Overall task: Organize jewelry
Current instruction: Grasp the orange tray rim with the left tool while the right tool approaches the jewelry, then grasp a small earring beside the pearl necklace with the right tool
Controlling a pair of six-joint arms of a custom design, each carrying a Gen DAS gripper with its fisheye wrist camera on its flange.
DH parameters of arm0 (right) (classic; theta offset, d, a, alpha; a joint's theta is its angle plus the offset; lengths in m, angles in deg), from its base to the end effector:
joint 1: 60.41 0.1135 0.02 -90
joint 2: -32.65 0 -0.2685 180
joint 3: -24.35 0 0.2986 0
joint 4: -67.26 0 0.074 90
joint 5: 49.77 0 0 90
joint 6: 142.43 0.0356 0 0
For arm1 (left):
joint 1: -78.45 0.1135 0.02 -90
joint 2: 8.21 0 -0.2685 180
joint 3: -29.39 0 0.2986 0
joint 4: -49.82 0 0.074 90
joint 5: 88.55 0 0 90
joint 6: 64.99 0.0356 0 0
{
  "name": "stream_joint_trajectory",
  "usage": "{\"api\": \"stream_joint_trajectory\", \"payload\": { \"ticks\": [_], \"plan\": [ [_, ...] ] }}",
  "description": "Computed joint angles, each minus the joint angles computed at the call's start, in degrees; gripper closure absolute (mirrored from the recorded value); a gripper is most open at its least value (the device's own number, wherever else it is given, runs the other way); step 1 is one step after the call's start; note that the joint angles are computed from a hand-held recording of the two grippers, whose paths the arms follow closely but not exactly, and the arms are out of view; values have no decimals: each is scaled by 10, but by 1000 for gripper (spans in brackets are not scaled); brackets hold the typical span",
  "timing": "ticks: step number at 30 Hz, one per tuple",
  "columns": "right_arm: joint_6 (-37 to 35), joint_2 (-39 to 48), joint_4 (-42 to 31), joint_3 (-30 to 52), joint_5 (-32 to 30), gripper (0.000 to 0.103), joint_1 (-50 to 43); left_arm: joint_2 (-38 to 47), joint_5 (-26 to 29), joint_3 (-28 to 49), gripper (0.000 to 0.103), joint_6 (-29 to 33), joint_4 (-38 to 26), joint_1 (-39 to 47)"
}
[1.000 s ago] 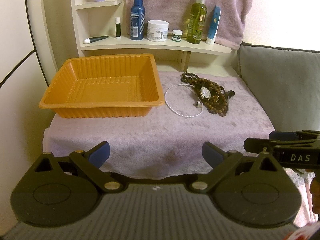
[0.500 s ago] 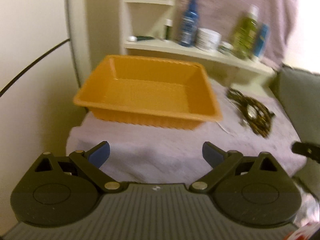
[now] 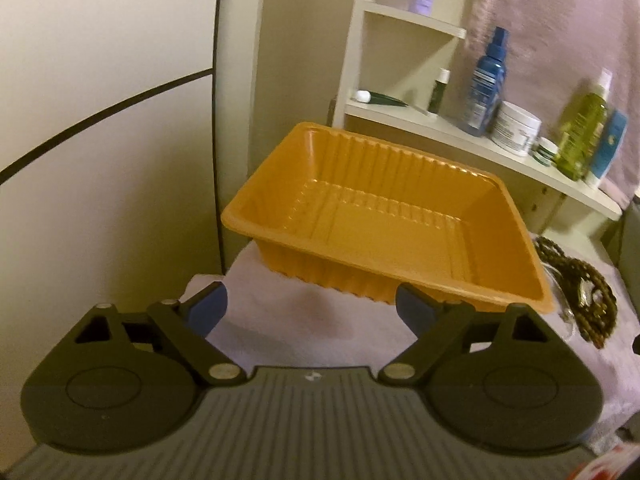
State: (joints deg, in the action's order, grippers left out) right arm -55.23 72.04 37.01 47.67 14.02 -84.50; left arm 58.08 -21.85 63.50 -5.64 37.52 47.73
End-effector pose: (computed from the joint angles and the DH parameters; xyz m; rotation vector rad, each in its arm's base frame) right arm 0.1640 -0.0561 0.1246 0.2126 2.2857 0.3045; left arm 0.2143 -0.1110 0.1255 -0.1944 2.2629 -0.0832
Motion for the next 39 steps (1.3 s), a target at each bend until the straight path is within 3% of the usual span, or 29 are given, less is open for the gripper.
{"api": "stream_joint_trajectory", "payload": {
  "ticks": [10,18,27,28,29,32,39],
  "plan": [
    [45,166,142,30,40,27,54,88,39,21,15,23,110,78],
    [73,254,207,57,64,27,83,165,83,48,24,1,186,127],
    [80,314,248,73,80,27,92,236,83,83,49,-3,218,142],
    [80,316,251,73,81,27,93,239,80,85,54,-2,220,143],
    [79,318,253,73,82,27,92,243,83,86,66,1,223,146],
    [79,325,258,75,80,27,88,252,84,92,84,6,218,152],
    [79,311,271,63,70,27,76,249,49,79,86,12,245,135]
  ]
}}
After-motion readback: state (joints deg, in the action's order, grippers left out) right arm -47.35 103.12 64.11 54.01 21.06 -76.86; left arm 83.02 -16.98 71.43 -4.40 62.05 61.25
